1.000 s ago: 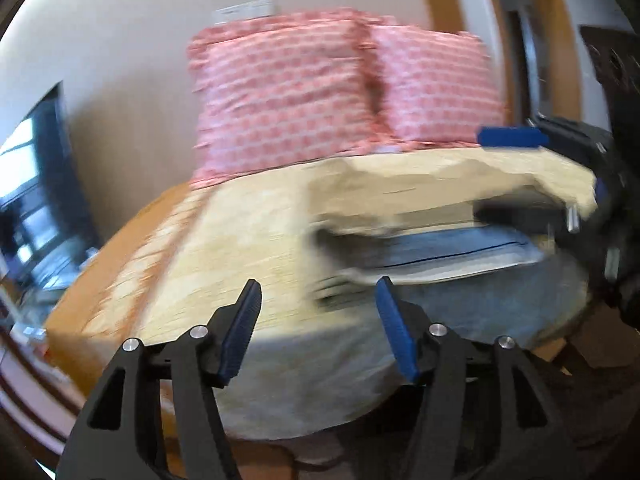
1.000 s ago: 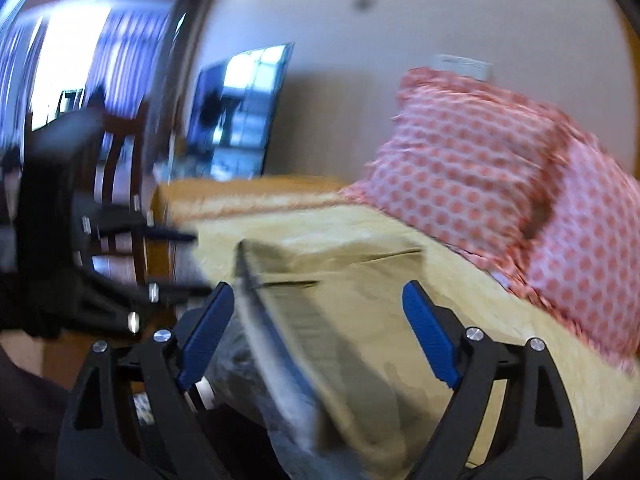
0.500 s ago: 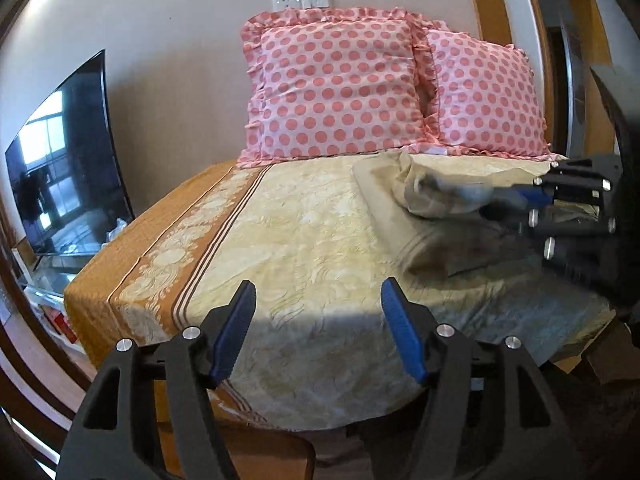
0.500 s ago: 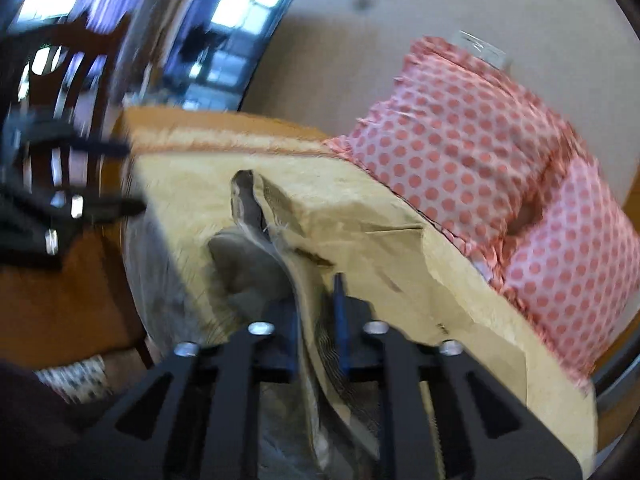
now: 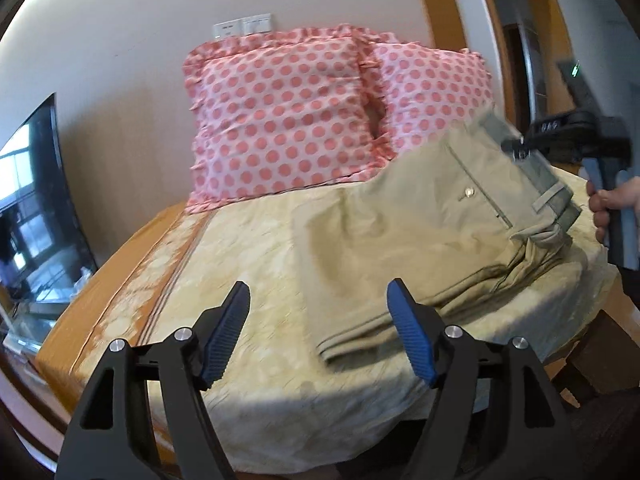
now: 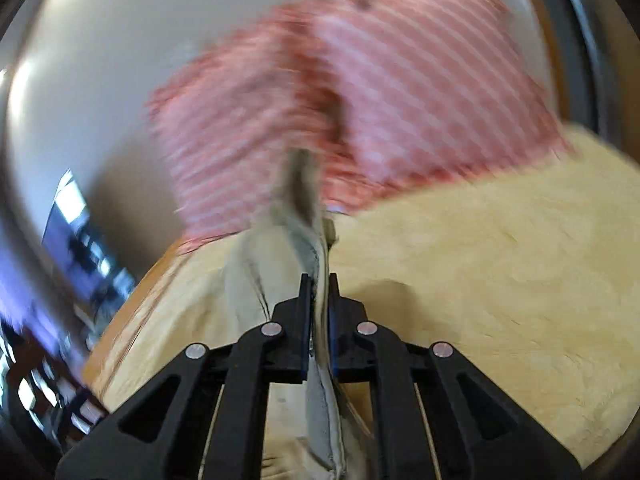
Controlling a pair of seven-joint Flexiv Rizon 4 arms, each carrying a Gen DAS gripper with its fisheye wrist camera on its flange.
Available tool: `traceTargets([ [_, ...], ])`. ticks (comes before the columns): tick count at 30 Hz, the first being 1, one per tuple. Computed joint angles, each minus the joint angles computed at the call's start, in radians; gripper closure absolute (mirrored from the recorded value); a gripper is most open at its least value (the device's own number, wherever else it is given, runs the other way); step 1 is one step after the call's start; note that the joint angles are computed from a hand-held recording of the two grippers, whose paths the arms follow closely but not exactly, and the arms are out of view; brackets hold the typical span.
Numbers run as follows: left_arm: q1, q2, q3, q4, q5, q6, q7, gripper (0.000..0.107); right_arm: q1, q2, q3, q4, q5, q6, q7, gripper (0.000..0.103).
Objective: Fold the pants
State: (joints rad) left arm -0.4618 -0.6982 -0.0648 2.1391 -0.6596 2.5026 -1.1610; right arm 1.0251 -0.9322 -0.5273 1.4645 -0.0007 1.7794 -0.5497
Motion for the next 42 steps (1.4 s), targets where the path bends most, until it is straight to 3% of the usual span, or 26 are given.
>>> traceTargets([
  [4, 0.027, -0.016, -0.015, -0.076, 0.058, -0.075, 0.013, 0.034, -0.193, 0.023, 0.251, 0.003, -0.023, -0.037, 0.03, 0.097],
  [6, 0.05, -0.024, -0.026, -0.117, 0.11, -0.119, -0.003, 0.033, -0.253, 0.031, 0.336, 0.024, -0.047, -0.042, 0.032, 0.086],
  [7, 0.058, -0.034, -0.029, -0.144, 0.134, -0.139, -0.008, 0.032, -0.259, 0.034, 0.344, 0.042, -0.056, -0.026, 0.044, 0.071],
  [9, 0.046, -0.058, -0.018, -0.203, 0.129, -0.188, 0.004, 0.031, -0.193, 0.041, 0.262, 0.101, -0.015, 0.039, 0.043, 0.047],
  [11, 0.025, -0.076, 0.0, -0.249, 0.094, -0.253, 0.023, 0.031, -0.109, 0.042, 0.162, 0.137, 0.026, 0.059, 0.003, 0.042],
  [13, -0.005, -0.087, 0.029, -0.284, 0.032, -0.312, 0.04, 0.031, -0.127, 0.049, 0.184, 0.142, -0.002, 0.064, -0.024, 0.034],
  [17, 0.0, -0.076, 0.051, -0.302, -0.006, -0.382, -0.005, 0.031, -0.269, 0.036, 0.351, 0.069, -0.072, 0.015, -0.071, 0.034],
  [20, 0.028, -0.056, 0.057, -0.293, 0.005, -0.417, -0.052, 0.03, -0.409, -0.008, 0.525, -0.028, -0.185, -0.055, -0.102, 0.043],
  [21, 0.048, -0.046, 0.053, -0.289, 0.017, -0.44, -0.07, 0.03, -0.418, -0.013, 0.538, -0.046, -0.188, -0.075, -0.131, 0.048],
  [23, 0.077, -0.03, 0.05, -0.286, 0.047, -0.483, -0.102, 0.03, -0.493, -0.04, 0.649, -0.091, -0.243, -0.097, -0.176, 0.068],
  [27, 0.201, -0.011, -0.009, -0.322, 0.135, -0.615, -0.152, 0.03, -0.543, -0.061, 0.73, -0.136, -0.277, -0.148, -0.245, 0.07],
  [30, 0.323, -0.03, -0.091, -0.403, 0.185, -0.764, -0.169, 0.031, -0.636, -0.121, 0.901, -0.214, -0.28, -0.211, -0.334, 0.072],
  [32, 0.362, -0.059, -0.11, -0.471, 0.196, -0.862, -0.177, 0.031, -0.662, -0.14, 0.958, -0.238, -0.268, -0.225, -0.387, 0.076],
  [34, 0.37, -0.088, -0.098, -0.535, 0.207, -0.946, -0.197, 0.031, -0.691, -0.153, 1.017, -0.257, -0.253, -0.255, -0.437, 0.074],
  [37, 0.442, -0.13, -0.183, -0.598, 0.217, -1.034, -0.184, 0.033, -0.747, -0.203, 1.139, -0.309, -0.21, -0.298, -0.509, 0.071],
  [39, 0.46, -0.161, -0.206, -0.651, 0.208, -1.106, -0.185, 0.036, -0.75, -0.21, 1.156, -0.331, -0.189, -0.322, -0.535, 0.071],
  [41, 0.481, -0.179, -0.244, -0.669, 0.192, -1.12, -0.167, 0.037, -0.749, -0.213, 1.164, -0.345, -0.172, -0.341, -0.566, 0.07],
  [42, 0.486, -0.183, -0.255, -0.673, 0.186, -1.125, -0.161, 0.043, -0.753, -0.217, 1.176, -0.351, -0.162, -0.347, -0.586, 0.072],
])
